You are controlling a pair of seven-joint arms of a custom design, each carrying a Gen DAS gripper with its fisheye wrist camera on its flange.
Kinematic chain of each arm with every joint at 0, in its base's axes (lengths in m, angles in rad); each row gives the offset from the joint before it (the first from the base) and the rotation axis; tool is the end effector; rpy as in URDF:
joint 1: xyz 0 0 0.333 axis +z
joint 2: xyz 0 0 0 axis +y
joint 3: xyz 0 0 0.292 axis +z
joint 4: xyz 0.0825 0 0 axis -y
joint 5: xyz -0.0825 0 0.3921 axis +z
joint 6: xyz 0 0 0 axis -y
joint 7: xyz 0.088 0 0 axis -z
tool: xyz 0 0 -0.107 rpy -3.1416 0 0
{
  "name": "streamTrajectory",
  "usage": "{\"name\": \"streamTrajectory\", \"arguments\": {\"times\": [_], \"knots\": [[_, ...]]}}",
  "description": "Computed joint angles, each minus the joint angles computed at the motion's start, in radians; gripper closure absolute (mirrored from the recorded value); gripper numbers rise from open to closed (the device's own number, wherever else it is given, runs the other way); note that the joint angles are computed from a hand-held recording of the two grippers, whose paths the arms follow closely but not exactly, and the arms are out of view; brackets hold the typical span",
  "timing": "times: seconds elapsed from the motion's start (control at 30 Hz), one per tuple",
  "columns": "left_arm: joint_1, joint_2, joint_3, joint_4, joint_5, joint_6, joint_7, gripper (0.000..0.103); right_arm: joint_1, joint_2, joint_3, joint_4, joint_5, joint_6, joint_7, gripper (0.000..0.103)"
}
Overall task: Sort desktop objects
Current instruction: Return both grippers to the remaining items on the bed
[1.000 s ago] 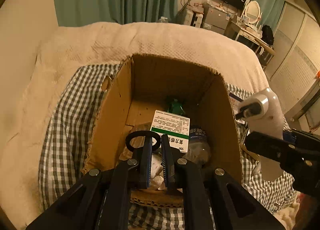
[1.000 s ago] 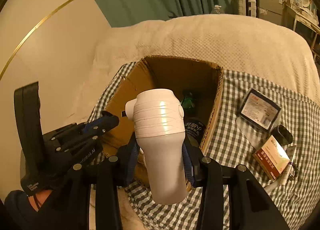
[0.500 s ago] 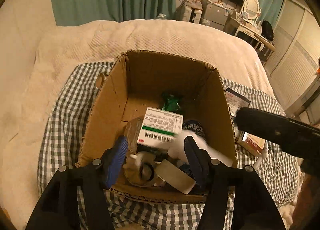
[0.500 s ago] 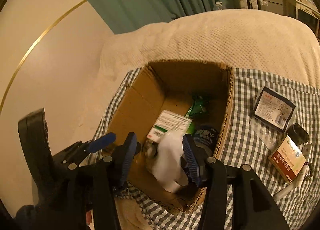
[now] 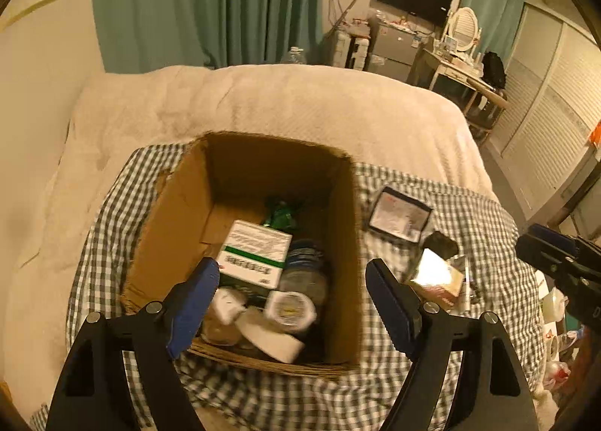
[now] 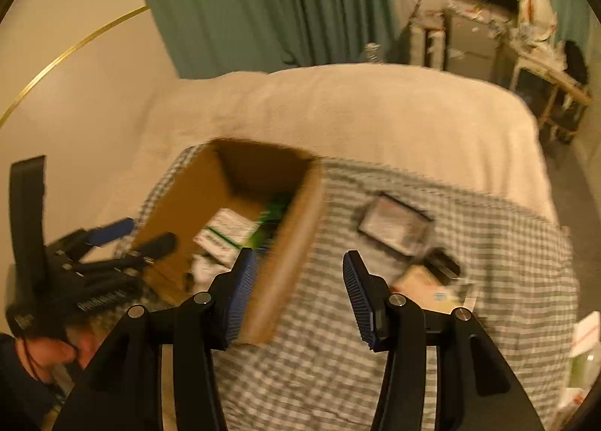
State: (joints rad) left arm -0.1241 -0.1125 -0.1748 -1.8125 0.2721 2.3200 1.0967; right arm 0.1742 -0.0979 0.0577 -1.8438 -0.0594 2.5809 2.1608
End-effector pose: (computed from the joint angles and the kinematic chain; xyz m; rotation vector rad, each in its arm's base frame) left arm 0.5571 -0.1718 0.6275 -1.8723 1.7852 -0.6186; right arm 0.5760 0.1387 0.6379 -1.3749 1.9031 -0.4459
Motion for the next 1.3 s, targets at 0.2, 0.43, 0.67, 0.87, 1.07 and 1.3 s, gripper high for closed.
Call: {"name": "streamTrajectory", "arguments": {"times": [0.2, 0.43, 0.67, 0.87, 1.07, 1.3], "knots": [[-0.045, 0.063, -0.038, 0.078, 0.018, -0.031, -0.02, 0.02, -0.074, -0.199, 0.004, -0.212, -0.082, -0.011, 0.062, 0.049], [-0.12, 0.201, -0.068, 0.212, 0.051, -0.065, -0.037, 0.02, -0.151, -0.338, 0.03, -0.36, -0.099, -0.053, 0.035, 0.049], [-0.192, 0.343, -0.075, 0.333, 0.058, -0.119, 0.007, 0.02, -0.198, -0.368, 0.028, -0.429, -0.079, -0.045, -0.001, 0.048], [-0.234, 0.428, -0.067, 0.386, 0.067, -0.138, 0.039, 0.02, -0.221, -0.341, 0.008, -0.458, -0.056, -0.013, -0.04, 0.048], [-0.245, 0.519, -0.063, 0.441, 0.015, -0.127, 0.03, 0.02, -0.223, -0.292, -0.027, -0.492, 0.006, 0.017, -0.078, 0.048], [-0.27, 0.621, -0.038, 0.501, 0.028, -0.145, 0.008, 0.02, -0.219, -0.243, -0.063, -0.535, 0.113, 0.07, -0.1, 0.048]]}}
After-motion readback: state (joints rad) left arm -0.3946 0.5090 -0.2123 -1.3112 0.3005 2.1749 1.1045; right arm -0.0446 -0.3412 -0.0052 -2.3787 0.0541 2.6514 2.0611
